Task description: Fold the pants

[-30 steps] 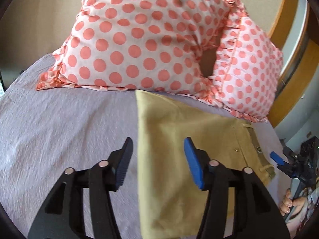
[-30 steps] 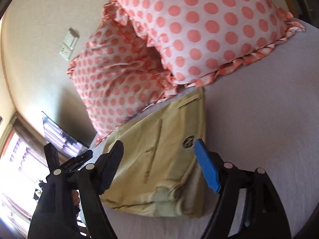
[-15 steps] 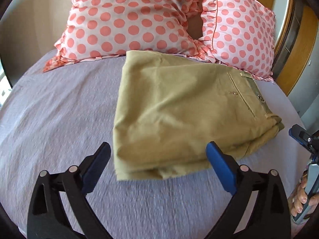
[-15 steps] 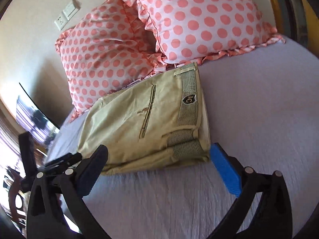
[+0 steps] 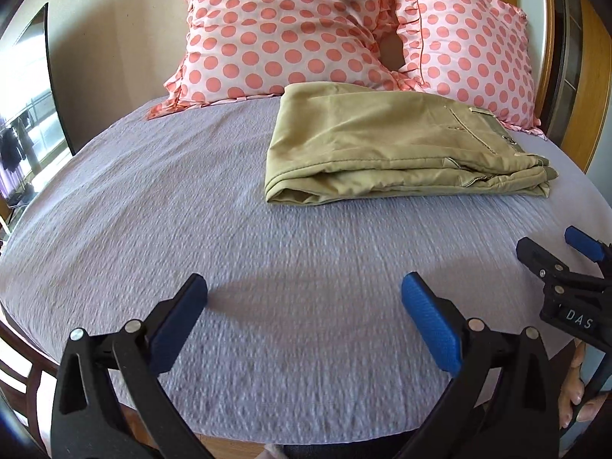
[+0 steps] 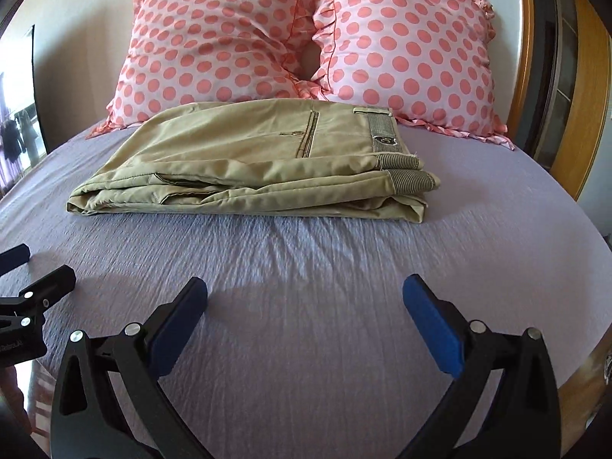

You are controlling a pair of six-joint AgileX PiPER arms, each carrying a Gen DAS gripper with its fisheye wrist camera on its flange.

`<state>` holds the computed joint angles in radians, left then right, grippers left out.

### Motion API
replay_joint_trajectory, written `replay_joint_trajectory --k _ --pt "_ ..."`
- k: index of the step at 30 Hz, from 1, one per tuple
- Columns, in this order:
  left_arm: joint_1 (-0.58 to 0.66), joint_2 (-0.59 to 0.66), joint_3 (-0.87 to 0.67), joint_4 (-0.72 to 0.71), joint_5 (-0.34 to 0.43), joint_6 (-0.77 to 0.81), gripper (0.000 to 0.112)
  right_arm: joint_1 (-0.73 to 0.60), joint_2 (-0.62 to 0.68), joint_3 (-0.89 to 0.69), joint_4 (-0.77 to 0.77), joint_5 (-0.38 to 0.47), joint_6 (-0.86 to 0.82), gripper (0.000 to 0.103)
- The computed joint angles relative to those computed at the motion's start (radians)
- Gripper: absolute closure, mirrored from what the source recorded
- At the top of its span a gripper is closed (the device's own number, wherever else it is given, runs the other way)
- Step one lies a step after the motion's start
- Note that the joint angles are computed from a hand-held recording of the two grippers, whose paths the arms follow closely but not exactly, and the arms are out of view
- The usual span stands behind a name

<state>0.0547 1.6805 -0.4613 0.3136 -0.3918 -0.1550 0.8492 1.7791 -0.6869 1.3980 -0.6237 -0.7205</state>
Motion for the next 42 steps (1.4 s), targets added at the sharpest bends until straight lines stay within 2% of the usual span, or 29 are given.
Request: replay_joint_trajectory --k 4,6,13,42 --pt "0.005 0.022 0.054 -0.058 -0.130 0.067 0.011 0.051 0.027 0.023 -0.043 -0.087 0.101 0.002" --pt "0.007 0.029 0.067 -0.066 -0.163 0.080 0.011 0.072 0.040 0.020 -0.026 -0.119 0.114 0.002" --pt "0.010 0.034 0.076 -0.068 -0.192 0.091 0.011 0.080 0.044 0.016 -0.011 -0.132 0.112 0.002" --pt "0.008 0.035 0.077 -0.072 -0.194 0.093 0.011 0.082 0.044 0.019 -0.014 -0.133 0.116 0.002"
